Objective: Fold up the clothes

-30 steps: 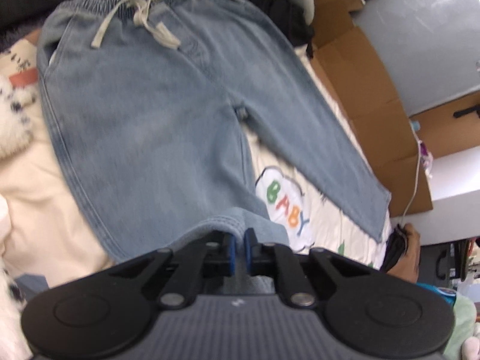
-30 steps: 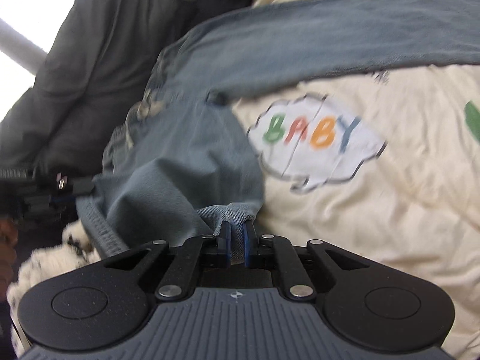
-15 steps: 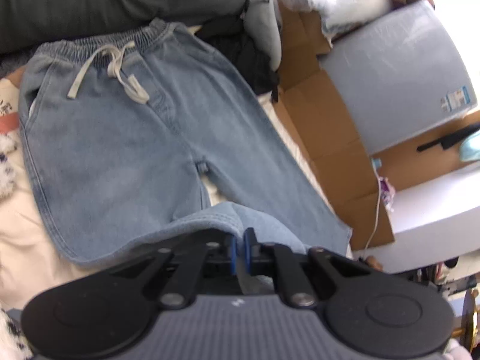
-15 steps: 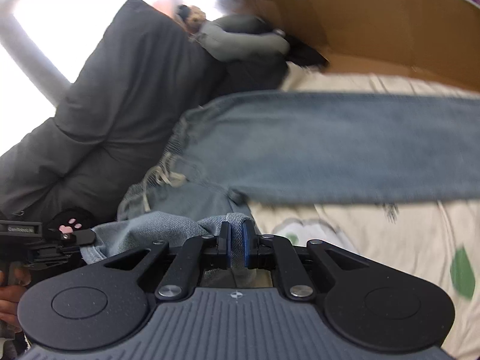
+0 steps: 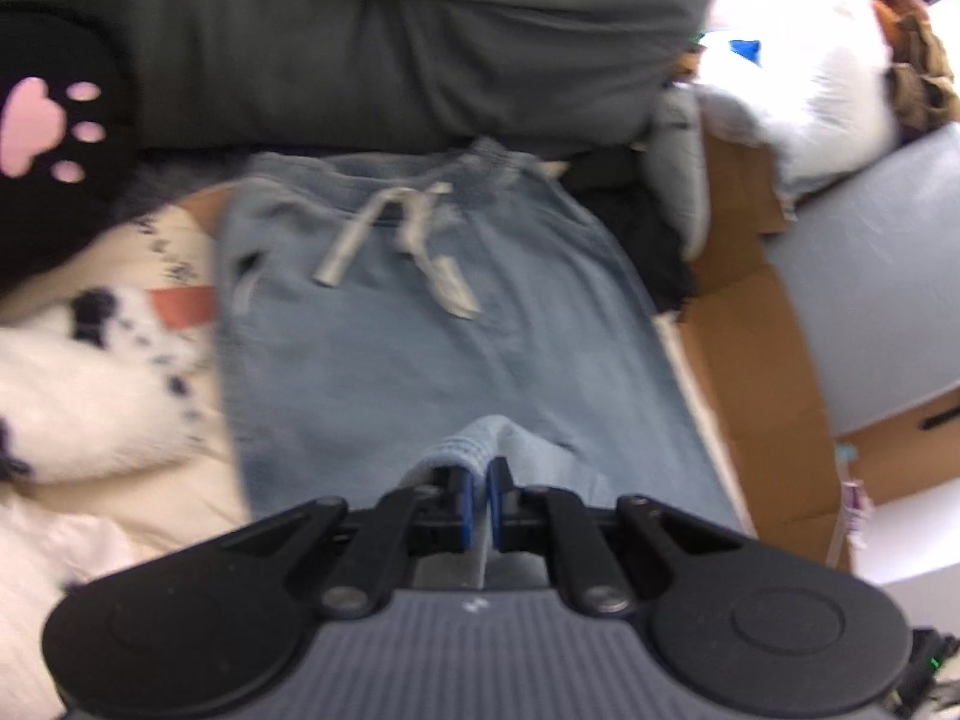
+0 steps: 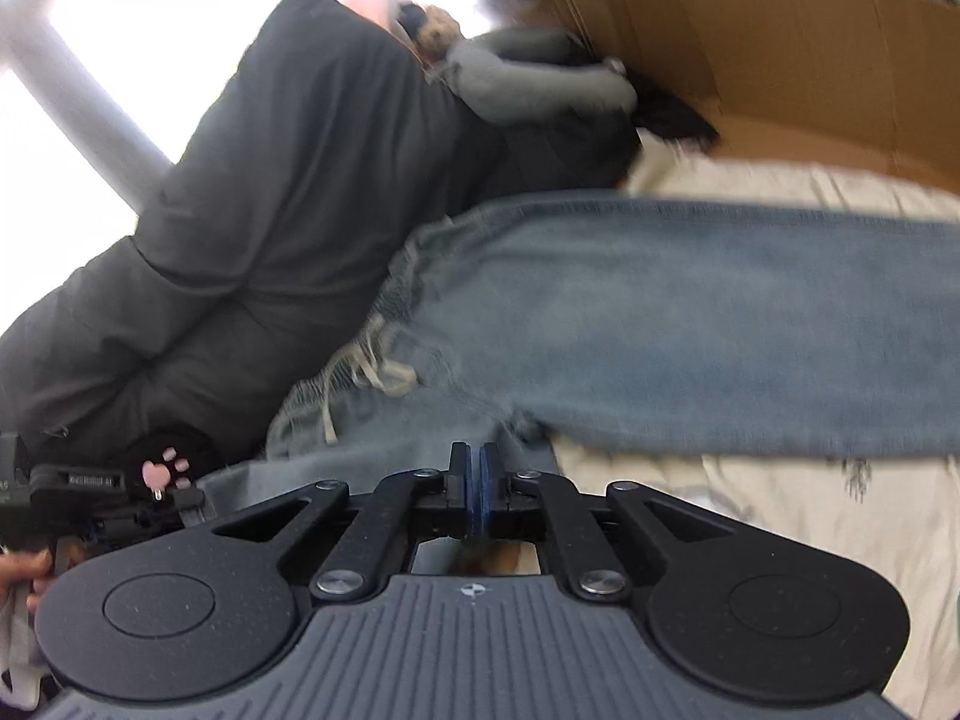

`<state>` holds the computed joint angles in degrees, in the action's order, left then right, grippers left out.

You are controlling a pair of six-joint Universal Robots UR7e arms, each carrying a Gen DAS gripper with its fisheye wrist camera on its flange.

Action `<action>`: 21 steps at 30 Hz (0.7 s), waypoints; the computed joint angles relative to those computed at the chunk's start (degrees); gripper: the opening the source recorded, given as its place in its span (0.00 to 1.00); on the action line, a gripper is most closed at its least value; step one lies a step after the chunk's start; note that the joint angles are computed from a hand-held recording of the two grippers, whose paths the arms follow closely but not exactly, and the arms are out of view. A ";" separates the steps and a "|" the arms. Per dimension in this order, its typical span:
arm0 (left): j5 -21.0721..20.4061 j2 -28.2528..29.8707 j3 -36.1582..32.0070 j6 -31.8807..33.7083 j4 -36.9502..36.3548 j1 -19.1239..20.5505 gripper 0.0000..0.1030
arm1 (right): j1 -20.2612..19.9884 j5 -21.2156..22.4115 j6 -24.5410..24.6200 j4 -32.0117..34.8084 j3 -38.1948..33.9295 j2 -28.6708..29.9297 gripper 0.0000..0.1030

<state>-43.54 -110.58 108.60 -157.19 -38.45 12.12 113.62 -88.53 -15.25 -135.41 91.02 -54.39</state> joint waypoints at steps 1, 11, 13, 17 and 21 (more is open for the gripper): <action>-0.86 -0.20 -0.29 -0.94 1.45 -0.30 0.06 | -0.26 -0.93 -0.06 0.18 1.20 -0.47 0.02; -7.63 0.18 -1.55 -8.66 9.77 -1.60 0.06 | -2.21 -5.44 0.78 0.66 9.21 -1.10 0.23; -9.14 0.29 -1.54 -10.37 10.90 -1.98 0.06 | -2.28 -4.85 0.99 0.22 9.70 -0.29 0.35; -11.41 -0.61 -0.89 -11.60 11.37 -2.48 0.06 | -1.87 -4.94 1.09 0.07 9.74 2.31 0.38; -12.08 -0.95 -0.68 -11.53 11.01 -2.87 0.06 | -1.53 -7.26 2.23 1.59 9.58 4.75 0.38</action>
